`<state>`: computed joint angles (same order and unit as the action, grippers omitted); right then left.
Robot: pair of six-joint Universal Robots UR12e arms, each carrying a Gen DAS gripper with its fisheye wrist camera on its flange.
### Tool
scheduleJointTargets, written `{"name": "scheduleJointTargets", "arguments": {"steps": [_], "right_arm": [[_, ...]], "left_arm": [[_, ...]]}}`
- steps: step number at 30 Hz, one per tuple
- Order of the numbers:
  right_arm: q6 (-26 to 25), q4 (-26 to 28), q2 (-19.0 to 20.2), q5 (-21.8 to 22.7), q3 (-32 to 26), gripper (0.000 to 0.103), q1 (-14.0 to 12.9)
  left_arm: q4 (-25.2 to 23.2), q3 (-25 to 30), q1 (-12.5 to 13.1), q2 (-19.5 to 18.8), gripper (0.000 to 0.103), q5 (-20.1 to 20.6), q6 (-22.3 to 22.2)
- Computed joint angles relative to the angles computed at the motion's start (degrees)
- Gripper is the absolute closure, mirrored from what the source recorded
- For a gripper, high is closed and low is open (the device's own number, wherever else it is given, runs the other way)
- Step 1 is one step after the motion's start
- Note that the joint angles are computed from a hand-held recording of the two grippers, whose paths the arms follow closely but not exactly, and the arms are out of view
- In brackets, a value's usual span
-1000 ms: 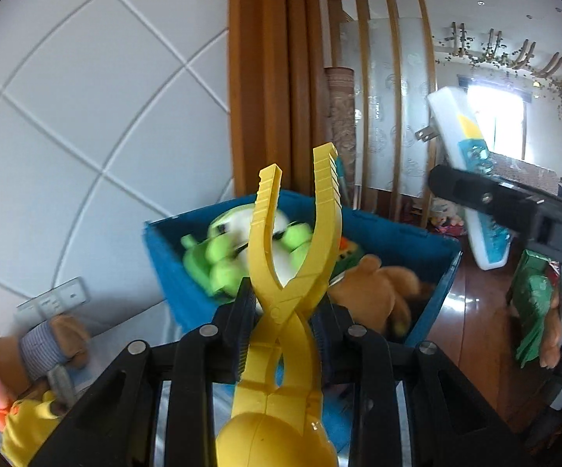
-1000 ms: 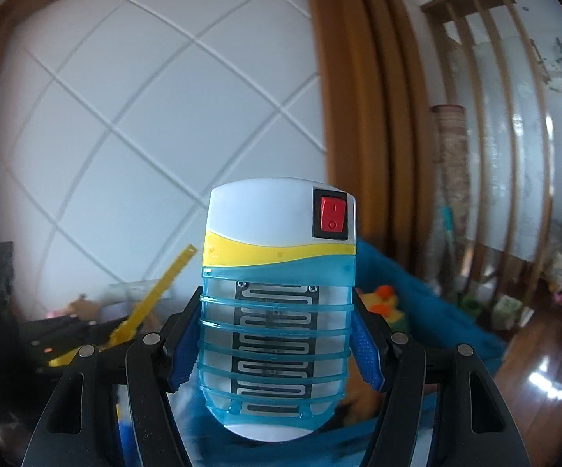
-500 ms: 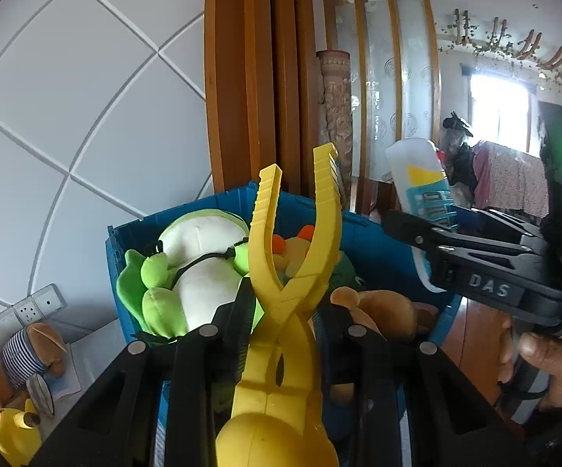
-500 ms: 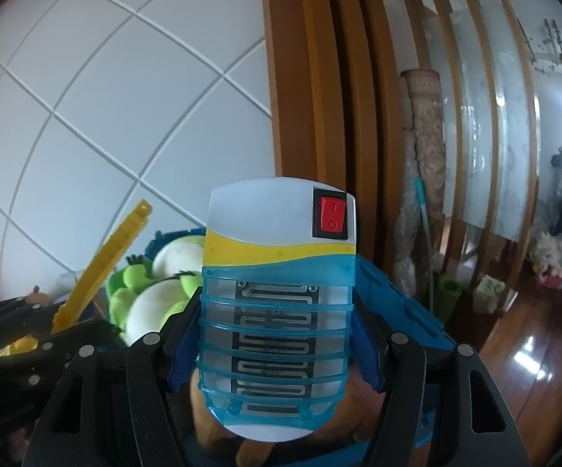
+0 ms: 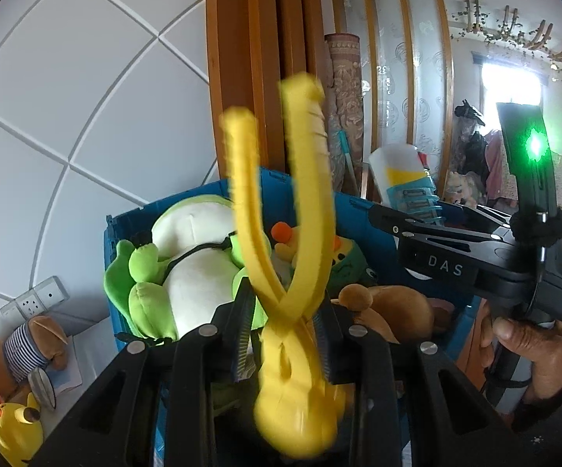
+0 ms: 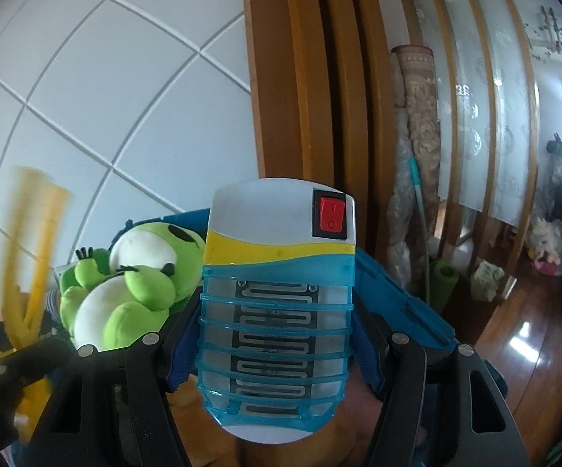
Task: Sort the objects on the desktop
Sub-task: 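Open the left tool over the crate while the right tool releases the lamp inside, then withdraw both tools from the crate back toward the remaining toys on the bed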
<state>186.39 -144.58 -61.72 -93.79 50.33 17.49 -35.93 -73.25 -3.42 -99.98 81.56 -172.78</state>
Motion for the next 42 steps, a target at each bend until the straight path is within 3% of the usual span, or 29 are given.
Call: {"name": "scheduleJointTargets", "arguments": {"steps": [2, 5, 8, 9, 24, 42], "right_arm": [[-0.26, -0.25, 0.26, -0.57, -0.28, 0.027, 0.05], [-0.78, -1.01, 0.30, -0.85, -0.32, 0.021, 0.24], [-1.28, -2.19, -0.10, -1.34, 0.36, 0.017, 0.57], [-1.33, -2.59, -0.33, -1.30, 0.71, 0.017, 0.65], [-3.77, -12.96, -7.18, -4.30, 11.57, 0.014, 3.31], [-3.29, -20.96, -12.12, -9.20, 19.98, 0.007, 10.46]], "left_arm": [[0.52, -0.10, 0.04, 0.00, 0.040, 0.11, -0.15], [1.28, -0.30, 0.11, 0.13, 0.038, -0.19, -0.20], [1.88, -0.69, -0.10, 0.41, 0.019, 0.30, 0.41], [2.08, -0.92, -0.18, 0.59, 0.018, 0.40, 0.60], [7.00, -8.34, 0.46, 6.31, 0.017, -0.64, 0.57], [9.91, -19.53, 6.84, 17.06, 0.017, -3.36, 1.34]]}}
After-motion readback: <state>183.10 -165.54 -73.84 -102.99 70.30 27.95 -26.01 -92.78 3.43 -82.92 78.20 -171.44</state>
